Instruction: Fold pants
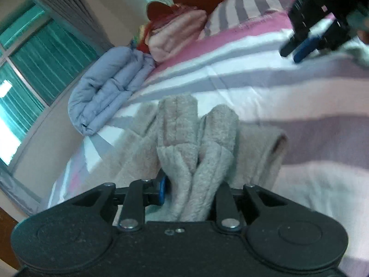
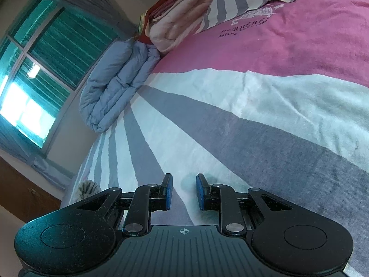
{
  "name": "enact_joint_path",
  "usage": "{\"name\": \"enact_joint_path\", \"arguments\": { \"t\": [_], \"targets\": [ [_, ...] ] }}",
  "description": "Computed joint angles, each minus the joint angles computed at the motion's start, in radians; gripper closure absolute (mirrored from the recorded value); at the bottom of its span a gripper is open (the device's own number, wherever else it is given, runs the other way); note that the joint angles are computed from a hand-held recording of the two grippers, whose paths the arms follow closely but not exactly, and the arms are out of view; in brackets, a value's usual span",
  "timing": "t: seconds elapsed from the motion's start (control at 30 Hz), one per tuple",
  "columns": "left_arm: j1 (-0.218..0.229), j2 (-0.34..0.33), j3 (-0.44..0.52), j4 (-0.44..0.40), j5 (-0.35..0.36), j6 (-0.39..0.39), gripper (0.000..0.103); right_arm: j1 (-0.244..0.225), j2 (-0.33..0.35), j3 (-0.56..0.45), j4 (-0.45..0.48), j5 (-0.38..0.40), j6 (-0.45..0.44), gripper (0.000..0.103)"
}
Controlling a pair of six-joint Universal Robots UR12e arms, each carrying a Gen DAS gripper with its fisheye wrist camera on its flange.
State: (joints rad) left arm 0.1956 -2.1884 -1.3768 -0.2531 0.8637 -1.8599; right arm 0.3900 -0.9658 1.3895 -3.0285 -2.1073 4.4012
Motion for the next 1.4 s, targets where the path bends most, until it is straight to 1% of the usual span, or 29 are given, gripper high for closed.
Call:
{"name": "enact_joint_path", "arguments": {
  "t": [0.03, 0.1, 0.13, 0.17, 0.2, 0.23, 0.27, 0.3, 0.37, 0.47, 0.53, 0.6, 0.67, 0.7, 0.73, 0.8, 0.83, 0.87, 0.9, 0.97, 1.03, 1.07, 1.1, 1.13, 1.23, 1.3, 1.33, 1.37, 1.4],
  "targets": [
    [0.000, -0.001, 0.000, -0.001, -0.004, -0.002, 0.091, 0.000, 0.001, -0.002, 0.006, 0.000, 0.001, 0.081],
    [-0.001, -0.002, 0.000, 0.015, 0.002, -0.032, 0.085, 0.000, 0.002, -0.006, 0.014, -0.001, -0.003, 0.081],
    [-0.001, -0.001, -0.005, 0.040, 0.013, -0.064, 0.073, 0.000, 0.002, -0.008, 0.019, -0.001, -0.007, 0.081],
    [-0.001, -0.001, -0.011, 0.080, 0.029, -0.108, 0.046, 0.001, 0.003, -0.009, 0.023, -0.002, -0.009, 0.081],
    [-0.002, -0.002, -0.019, 0.142, 0.051, -0.173, 0.028, 0.000, 0.002, -0.010, 0.026, -0.001, -0.011, 0.081],
    [0.003, 0.003, -0.029, 0.185, 0.058, -0.228, 0.005, 0.001, 0.003, -0.013, 0.030, -0.002, -0.013, 0.081],
    [0.014, 0.009, -0.040, 0.210, 0.039, -0.268, 0.006, 0.001, 0.003, -0.014, 0.033, -0.002, -0.016, 0.081],
    [0.022, 0.014, -0.054, 0.252, 0.039, -0.301, 0.006, 0.002, 0.003, -0.014, 0.035, -0.002, -0.018, 0.081],
    [0.043, 0.030, -0.091, 0.326, 0.037, -0.330, 0.006, 0.003, 0.003, -0.017, 0.042, -0.002, -0.025, 0.081],
    [0.088, 0.052, -0.134, 0.395, 0.005, -0.382, 0.006, 0.004, 0.004, -0.022, 0.054, -0.003, -0.036, 0.081],
    [0.117, 0.066, -0.149, 0.406, 0.018, -0.410, 0.007, 0.005, 0.004, -0.025, 0.064, -0.005, -0.043, 0.081],
    [0.144, 0.079, -0.151, 0.364, 0.043, -0.434, 0.011, 0.008, 0.004, -0.029, 0.071, -0.007, -0.050, 0.081],
    [0.169, 0.094, -0.136, 0.265, 0.070, -0.463, 0.022, 0.010, 0.004, -0.034, 0.083, -0.011, -0.056, 0.081],
    [0.177, 0.097, -0.120, 0.216, 0.090, -0.504, 0.024, 0.012, 0.003, -0.036, 0.087, -0.014, -0.060, 0.081],
    [0.179, 0.098, -0.104, 0.172, 0.108, -0.511, 0.025, 0.013, 0.004, -0.039, 0.091, -0.018, -0.065, 0.081],
    [0.175, 0.094, -0.074, 0.090, 0.147, -0.475, 0.028, 0.017, 0.007, -0.045, 0.093, -0.025, -0.074, 0.081],
    [0.174, 0.092, -0.063, 0.056, 0.148, -0.462, 0.031, 0.020, 0.009, -0.050, 0.096, -0.028, -0.078, 0.081],
    [0.176, 0.089, -0.055, 0.035, 0.131, -0.464, 0.031, 0.023, 0.012, -0.060, 0.108, -0.032, -0.084, 0.081],
    [0.174, 0.085, -0.045, 0.012, 0.133, -0.467, 0.030, 0.025, 0.015, -0.067, 0.117, -0.034, -0.091, 0.081],
    [0.164, 0.073, -0.027, -0.018, 0.169, -0.479, 0.031, 0.031, 0.020, -0.085, 0.139, -0.037, -0.119, 0.081],
    [0.156, 0.054, 0.004, -0.053, 0.191, -0.503, 0.032, 0.038, 0.024, -0.094, 0.144, -0.042, -0.154, 0.081],
    [0.154, 0.047, 0.014, -0.060, 0.187, -0.520, 0.031, 0.041, 0.026, -0.100, 0.144, -0.045, -0.176, 0.081],
    [0.152, 0.040, 0.025, -0.060, 0.184, -0.549, 0.031, 0.044, 0.029, -0.106, 0.145, -0.049, -0.192, 0.081],
    [0.157, 0.040, 0.014, -0.044, 0.183, -0.566, 0.031, 0.047, 0.032, -0.113, 0.149, -0.055, -0.205, 0.081],
    [0.159, 0.025, 0.024, -0.005, 0.189, -0.618, 0.027, 0.054, 0.038, -0.127, 0.169, -0.068, -0.216, 0.081],
    [0.177, 0.017, 0.028, 0.002, 0.180, -0.620, 0.024, 0.057, 0.043, -0.141, 0.202, -0.074, -0.215, 0.081],
    [0.191, 0.012, 0.037, -0.034, 0.142, -0.619, 0.023, 0.057, 0.043, -0.145, 0.219, -0.069, -0.216, 0.081],
    [0.201, 0.010, 0.054, -0.108, 0.122, -0.622, 0.024, 0.057, 0.045, -0.152, 0.240, -0.067, -0.218, 0.080],
    [0.207, 0.008, 0.065, -0.141, 0.100, -0.625, 0.024, 0.058, 0.045, -0.155, 0.252, -0.067, -0.223, 0.080]
  ]
}}
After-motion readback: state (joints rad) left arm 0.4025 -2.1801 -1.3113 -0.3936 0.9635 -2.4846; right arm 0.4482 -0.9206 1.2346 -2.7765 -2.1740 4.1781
